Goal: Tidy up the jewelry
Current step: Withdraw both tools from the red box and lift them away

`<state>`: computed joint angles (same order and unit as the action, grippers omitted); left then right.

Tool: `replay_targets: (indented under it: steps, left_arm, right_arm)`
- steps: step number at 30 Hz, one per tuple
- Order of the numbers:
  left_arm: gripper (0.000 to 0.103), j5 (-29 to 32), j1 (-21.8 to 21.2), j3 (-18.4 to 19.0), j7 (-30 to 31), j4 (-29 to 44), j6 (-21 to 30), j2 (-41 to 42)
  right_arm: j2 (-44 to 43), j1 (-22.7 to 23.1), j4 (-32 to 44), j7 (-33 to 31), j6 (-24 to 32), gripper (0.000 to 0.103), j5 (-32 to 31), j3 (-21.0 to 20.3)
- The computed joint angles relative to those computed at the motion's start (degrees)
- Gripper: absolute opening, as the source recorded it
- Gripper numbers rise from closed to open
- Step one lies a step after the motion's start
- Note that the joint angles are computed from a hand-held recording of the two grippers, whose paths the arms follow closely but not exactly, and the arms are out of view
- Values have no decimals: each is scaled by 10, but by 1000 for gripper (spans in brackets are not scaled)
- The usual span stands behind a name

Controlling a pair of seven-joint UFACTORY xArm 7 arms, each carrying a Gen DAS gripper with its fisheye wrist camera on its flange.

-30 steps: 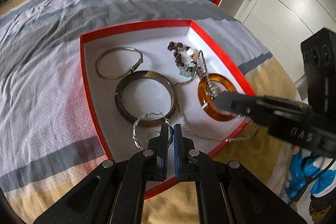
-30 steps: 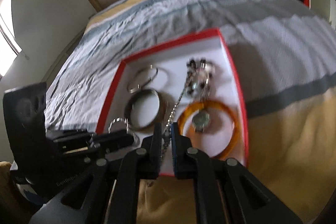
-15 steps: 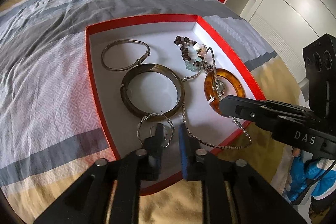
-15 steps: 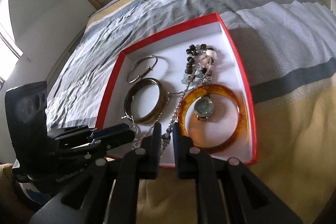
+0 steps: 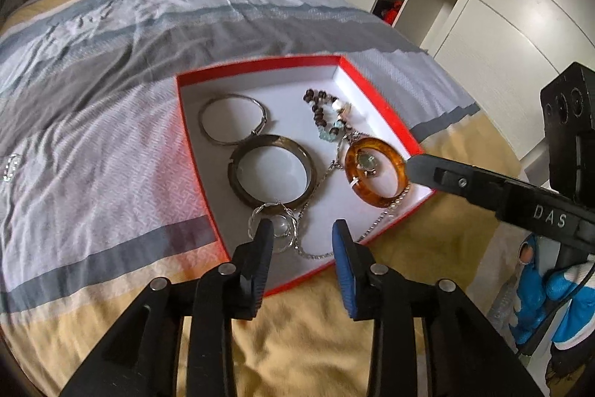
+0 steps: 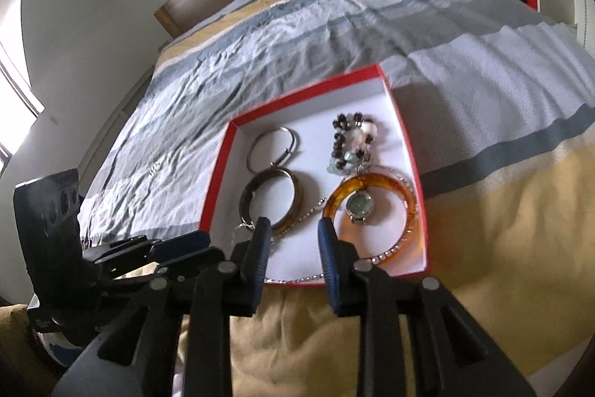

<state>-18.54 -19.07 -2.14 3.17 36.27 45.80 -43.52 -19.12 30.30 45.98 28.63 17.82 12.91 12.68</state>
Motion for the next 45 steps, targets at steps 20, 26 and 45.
replay_targets:
  steps: [20, 26, 45]
  left_arm:
    - [64, 81, 55, -38, -110, 1, 138, -233]
    - [73, 120, 83, -42, -129, 15, 195, -303]
    - [75, 204, 187, 33, -75, 52, 319, -447]
  right_arm:
    - [-187, -60, 10, 218, 180, 38, -151, 129]
    - [-201, -59, 39, 257, 226, 40, -176, 163]
    - [-106, -61, 189, 342, 298, 42, -271, 268]
